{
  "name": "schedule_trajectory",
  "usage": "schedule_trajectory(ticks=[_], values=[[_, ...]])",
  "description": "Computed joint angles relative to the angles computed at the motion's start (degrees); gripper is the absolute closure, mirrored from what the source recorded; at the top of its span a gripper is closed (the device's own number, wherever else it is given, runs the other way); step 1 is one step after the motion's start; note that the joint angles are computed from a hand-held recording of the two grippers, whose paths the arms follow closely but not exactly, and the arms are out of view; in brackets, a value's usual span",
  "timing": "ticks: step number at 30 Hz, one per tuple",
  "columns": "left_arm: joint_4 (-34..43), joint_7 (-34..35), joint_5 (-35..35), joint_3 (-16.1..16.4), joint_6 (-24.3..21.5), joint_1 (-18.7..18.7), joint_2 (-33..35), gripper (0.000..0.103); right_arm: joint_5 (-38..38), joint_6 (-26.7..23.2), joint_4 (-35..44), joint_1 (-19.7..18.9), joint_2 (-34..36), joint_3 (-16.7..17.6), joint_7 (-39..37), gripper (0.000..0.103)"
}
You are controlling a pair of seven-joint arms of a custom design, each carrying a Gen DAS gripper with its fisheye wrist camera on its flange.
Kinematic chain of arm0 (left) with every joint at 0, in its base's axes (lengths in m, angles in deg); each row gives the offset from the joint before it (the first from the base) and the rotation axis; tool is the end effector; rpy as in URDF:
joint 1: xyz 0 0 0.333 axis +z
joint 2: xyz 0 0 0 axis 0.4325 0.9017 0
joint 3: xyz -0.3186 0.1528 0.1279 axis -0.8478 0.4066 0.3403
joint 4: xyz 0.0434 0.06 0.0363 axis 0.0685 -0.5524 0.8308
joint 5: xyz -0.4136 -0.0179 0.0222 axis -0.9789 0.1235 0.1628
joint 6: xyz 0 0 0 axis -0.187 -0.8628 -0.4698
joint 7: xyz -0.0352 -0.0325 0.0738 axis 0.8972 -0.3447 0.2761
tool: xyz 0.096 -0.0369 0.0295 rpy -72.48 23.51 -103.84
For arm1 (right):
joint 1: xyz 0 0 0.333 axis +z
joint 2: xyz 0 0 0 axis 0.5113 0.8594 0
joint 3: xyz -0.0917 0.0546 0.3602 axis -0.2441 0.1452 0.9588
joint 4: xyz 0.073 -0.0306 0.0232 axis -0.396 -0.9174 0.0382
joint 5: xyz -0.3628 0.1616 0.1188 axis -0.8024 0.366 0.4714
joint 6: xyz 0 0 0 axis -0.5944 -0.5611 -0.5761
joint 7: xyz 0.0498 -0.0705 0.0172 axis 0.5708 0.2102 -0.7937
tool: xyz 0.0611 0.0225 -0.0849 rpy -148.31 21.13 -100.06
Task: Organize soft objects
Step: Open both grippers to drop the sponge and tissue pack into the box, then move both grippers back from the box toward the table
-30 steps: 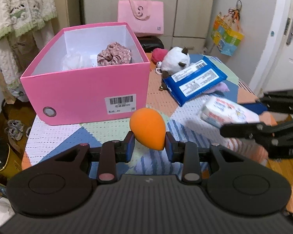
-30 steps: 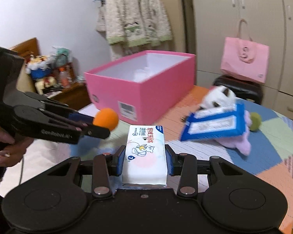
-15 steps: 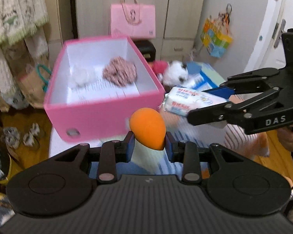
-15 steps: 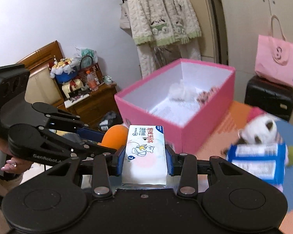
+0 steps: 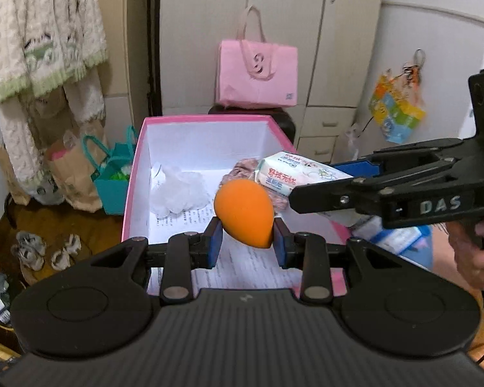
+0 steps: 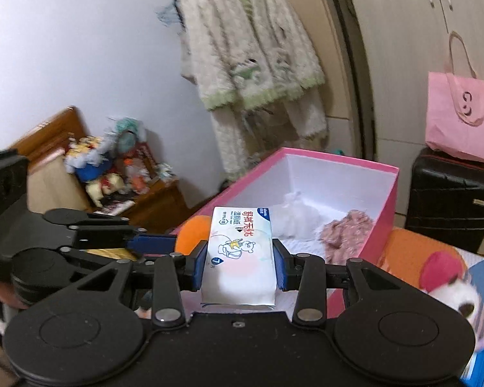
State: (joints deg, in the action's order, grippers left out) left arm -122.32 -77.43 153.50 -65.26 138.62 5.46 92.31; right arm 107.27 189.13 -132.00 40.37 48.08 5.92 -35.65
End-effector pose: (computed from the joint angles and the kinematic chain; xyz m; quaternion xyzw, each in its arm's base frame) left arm 0.6381 -0.3330 0.4445 -0.6242 0.6467 -0.3516 0.2619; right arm 0.7449 0.2582 0.4410 -0.7980 0.3600 -0.0373 0.4819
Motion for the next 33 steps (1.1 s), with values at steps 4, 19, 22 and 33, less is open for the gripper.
schedule_trajectory(ticks=[4, 19, 22, 33], values=[[3.34, 14.19, -11.4, -3.93, -1.62, 3.87, 3.61, 0.071, -5.28, 0.5, 5.69, 2.31, 4.94, -1.91, 7.97, 0.058], [16.15, 36.57, -29.92, -4.46, -19.13, 2.51, 11.83, 0.064, -26.68, -4.91, 21.73, 5.66, 15.58, -4.4, 21.35, 0.055], [15.74, 34.8, -27.53, -2.55, -19.24, 0.82, 11.27, 0.059, -26.82, -2.07, 19.28, 5.22, 14.18, -3.51, 19.64, 0.05], [4.94, 27.73, -18.73, -1.93, -15.6, -0.44, 2.09, 0.048, -21.21, 4.72, 2.45, 2.71, 2.06, -1.61, 6.61, 0.05]])
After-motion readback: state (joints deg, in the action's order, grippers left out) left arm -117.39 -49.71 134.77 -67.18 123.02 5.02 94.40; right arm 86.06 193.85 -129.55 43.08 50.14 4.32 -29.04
